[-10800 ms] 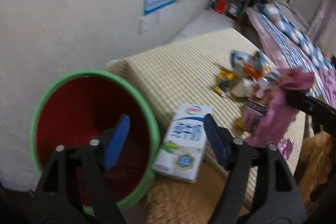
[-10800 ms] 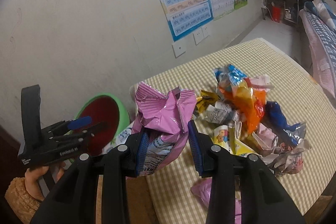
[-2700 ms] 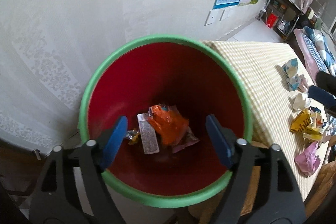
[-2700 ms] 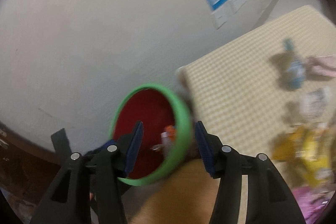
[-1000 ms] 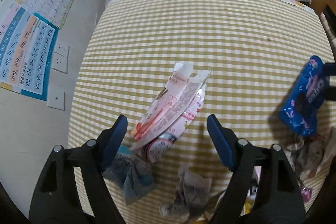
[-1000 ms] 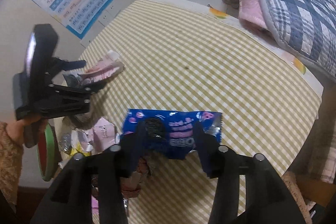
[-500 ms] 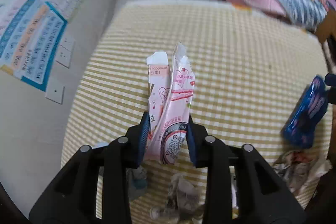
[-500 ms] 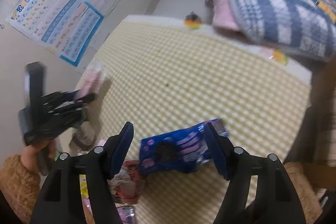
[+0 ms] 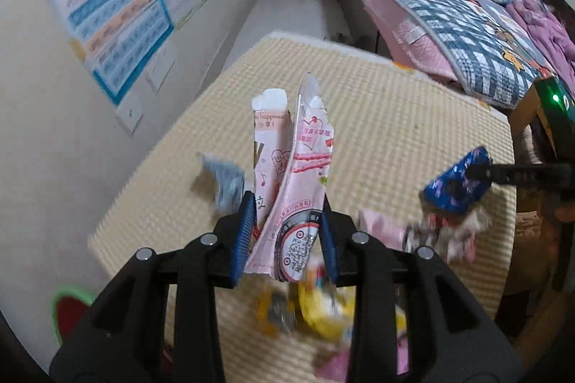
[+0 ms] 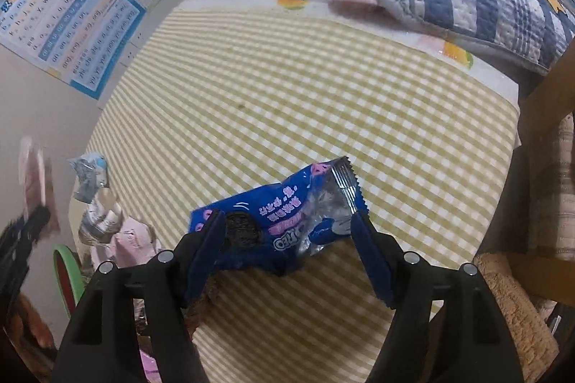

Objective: Collect trash
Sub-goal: 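Grasp the pink-white wrapper with the left tool while the right tool holds the Oreo wrapper, then carry the pink-white wrapper and blue Oreo wrapper over the red bin with both tools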

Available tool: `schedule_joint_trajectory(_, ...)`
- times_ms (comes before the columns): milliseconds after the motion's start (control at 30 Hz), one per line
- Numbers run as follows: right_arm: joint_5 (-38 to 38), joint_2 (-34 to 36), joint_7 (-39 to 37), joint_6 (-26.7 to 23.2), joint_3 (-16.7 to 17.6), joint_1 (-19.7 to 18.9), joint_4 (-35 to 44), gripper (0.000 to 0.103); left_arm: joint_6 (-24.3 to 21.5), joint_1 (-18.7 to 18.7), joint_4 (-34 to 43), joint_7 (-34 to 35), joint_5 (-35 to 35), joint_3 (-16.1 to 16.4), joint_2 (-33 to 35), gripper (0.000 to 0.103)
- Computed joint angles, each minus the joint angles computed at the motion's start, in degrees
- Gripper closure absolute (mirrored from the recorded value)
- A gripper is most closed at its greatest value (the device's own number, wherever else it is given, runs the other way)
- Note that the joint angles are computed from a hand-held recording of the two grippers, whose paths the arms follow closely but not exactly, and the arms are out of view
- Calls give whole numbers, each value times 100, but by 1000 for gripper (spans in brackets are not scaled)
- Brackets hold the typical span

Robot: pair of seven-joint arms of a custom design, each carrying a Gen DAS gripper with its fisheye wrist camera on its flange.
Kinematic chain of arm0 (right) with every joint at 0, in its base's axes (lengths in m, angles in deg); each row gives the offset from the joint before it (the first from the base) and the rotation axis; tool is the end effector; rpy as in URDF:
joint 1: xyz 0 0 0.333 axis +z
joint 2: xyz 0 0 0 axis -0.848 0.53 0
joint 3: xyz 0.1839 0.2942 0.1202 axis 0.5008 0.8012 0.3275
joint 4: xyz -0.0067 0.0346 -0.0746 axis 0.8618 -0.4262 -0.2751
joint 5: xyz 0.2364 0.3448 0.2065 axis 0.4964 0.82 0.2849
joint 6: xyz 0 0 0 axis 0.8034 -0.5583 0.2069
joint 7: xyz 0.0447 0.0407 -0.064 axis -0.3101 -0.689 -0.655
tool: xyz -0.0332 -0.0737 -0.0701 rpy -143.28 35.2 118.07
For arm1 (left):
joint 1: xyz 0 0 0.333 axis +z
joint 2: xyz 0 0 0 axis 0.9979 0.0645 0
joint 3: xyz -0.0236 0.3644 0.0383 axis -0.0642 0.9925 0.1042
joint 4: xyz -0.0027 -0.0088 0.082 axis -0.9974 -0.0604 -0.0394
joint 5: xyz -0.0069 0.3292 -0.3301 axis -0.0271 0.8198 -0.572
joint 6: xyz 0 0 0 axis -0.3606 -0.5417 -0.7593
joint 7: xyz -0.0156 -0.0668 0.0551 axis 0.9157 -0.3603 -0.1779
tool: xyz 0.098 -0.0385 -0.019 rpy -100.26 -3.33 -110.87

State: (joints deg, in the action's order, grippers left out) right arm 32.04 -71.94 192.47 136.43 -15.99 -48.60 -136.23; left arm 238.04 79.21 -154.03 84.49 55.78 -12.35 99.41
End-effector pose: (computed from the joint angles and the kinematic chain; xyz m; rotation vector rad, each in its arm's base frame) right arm 0.5597 0.0995 0.3540 -1.1881 2.4641 -0.1309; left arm 0.6739 -0.2481 0.4049 -1.0935 2.5063 -0.6849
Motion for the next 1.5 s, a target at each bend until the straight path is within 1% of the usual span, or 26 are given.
schedule_joint_trajectory(33, 23, 29, -4, 7, -2, 1, 13, 40, 36, 4, -114, -49, 6, 27, -63, 71)
schedule_joint_trajectory(67, 71, 54, -28, -10, -4, 2, 32, 51, 91, 26, -244, -50, -14, 32, -125, 71)
schedule_joint_trajectory(100, 173, 85, -94, -43, -4, 8, 41, 63, 114, 61, -371, -45, -59, 32, -199, 71)
schedule_joint_trajectory(167, 162, 132, -48, -58, -7, 12, 64, 79, 173, 137, -599, 34, -218, 3, -360, 71)
schedule_joint_trajectory(200, 171, 137, -56, -12, -10, 12, 58, 93, 213, 164, -696, 67, -299, 0, -427, 71)
schedule_joint_trajectory(267, 538, 134, -291, 241, 13, 32, 14, 98, 275, 220, -862, 168, -472, -4, -539, 71)
schedule_joint_trajectory(300, 560, 118, -284, 354, 18, 42, -16, 99, 267, 261, -928, 243, -604, -12, -591, 71)
schedule_joint_trajectory(333, 417, 92, -155, 511, 18, 48, -37, 100, 270, 268, -966, 277, -669, 3, -621, 71)
schedule_joint_trajectory(400, -61, -9, 219, 792, 13, 26, -116, 100, 266, 294, -1023, 348, -820, 31, -675, 71)
schedule_joint_trajectory(500, -1270, -165, 1266, 1101, 101, -143, -178, 100, 273, 357, -1082, 545, -1171, 33, -747, 71)
schedule_joint_trajectory(533, -1496, -192, 1457, 1168, 129, -194, -185, 100, 279, 371, -1105, 624, -1288, 32, -770, 71)
schedule_joint_trajectory(667, -2826, -360, 2604, 1220, 398, -512, -161, 100, 263, 413, -1135, 976, -1774, 30, -834, 71)
schedule_joint_trajectory(700, -2870, -451, 2634, 1266, 386, -520, -234, 100, 259, 424, -1142, 1071, -1908, 30, -851, 71)
schedule_joint_trajectory(733, -3009, -508, 2789, 1313, 456, -581, -243, 100, 267, 421, -1154, 1110, -1988, 49, -864, 71)
schedule_joint_trajectory(900, -3989, -688, 3685, 1314, 970, -944, -87, 100, 240, 456, -1205, 1487, -2463, 109, -932, 71)
schedule_joint_trajectory(967, -4378, -724, 4069, 1321, 1123, -1025, 2, 100, 259, 455, -1225, 1556, -2538, 155, -948, 71)
schedule_joint_trajectory(1067, -4692, -761, 4433, 1312, 1228, -968, 96, 100, 269, 471, -1258, 1621, -2610, 213, -974, 71)
schedule_joint_trajectory(1200, -4699, -741, 4562, 1307, 1217, -721, 174, 99, 235, 500, -1326, 1644, -2649, 289, -1016, 71)
schedule_joint_trajectory(1500, -4417, -489, 4152, 1154, 1041, -106, 459, 99, 262, 552, -1507, 1664, -2672, 417, -1143, 71)
